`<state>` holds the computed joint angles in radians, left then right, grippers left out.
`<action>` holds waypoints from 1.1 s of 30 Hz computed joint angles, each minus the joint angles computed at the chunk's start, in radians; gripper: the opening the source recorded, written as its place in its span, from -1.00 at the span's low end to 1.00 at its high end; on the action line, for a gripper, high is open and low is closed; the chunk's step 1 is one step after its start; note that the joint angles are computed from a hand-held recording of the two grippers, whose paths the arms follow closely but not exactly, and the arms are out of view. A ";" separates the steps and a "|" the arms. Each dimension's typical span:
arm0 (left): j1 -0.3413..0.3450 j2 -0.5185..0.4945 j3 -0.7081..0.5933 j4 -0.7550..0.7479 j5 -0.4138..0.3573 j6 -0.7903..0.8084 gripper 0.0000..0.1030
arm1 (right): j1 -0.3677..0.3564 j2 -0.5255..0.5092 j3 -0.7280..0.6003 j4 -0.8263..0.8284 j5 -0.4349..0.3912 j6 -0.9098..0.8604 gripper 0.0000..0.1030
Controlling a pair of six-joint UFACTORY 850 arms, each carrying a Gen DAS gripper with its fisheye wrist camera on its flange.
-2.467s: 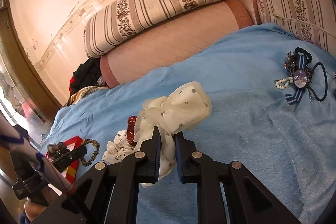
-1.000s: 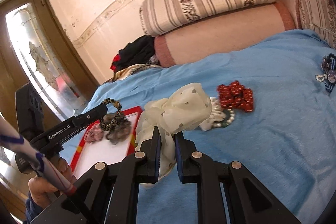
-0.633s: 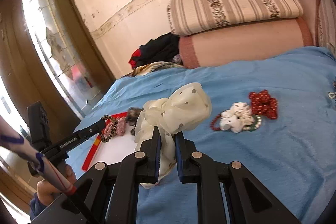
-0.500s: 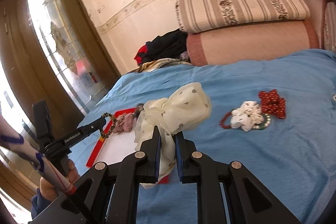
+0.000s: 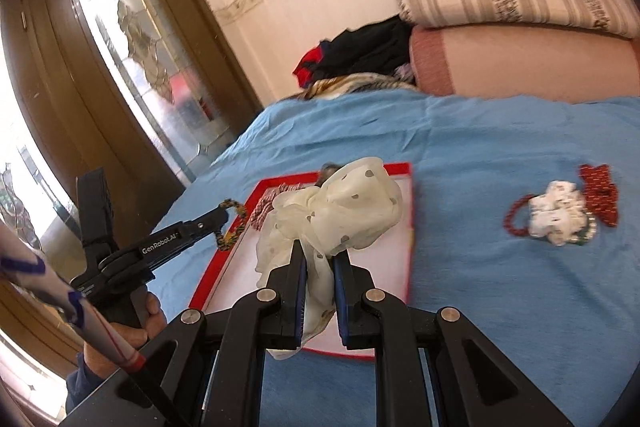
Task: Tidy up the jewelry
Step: 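Lower both items into the box lid and open both tools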
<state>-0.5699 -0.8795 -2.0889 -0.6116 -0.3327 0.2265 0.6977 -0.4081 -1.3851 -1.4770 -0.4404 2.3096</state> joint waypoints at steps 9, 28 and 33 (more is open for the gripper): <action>-0.016 -0.137 -0.214 0.273 -0.127 -0.264 -0.87 | -0.046 -0.133 -0.134 0.222 0.089 -0.231 -0.74; -0.032 -0.376 -0.617 0.502 -0.378 -0.489 -0.87 | -0.089 -0.239 -0.230 0.604 0.085 -0.582 -0.64; -0.032 -0.399 -0.659 0.500 -0.398 -0.493 -0.84 | -0.089 -0.228 -0.217 0.614 0.096 -0.587 -0.40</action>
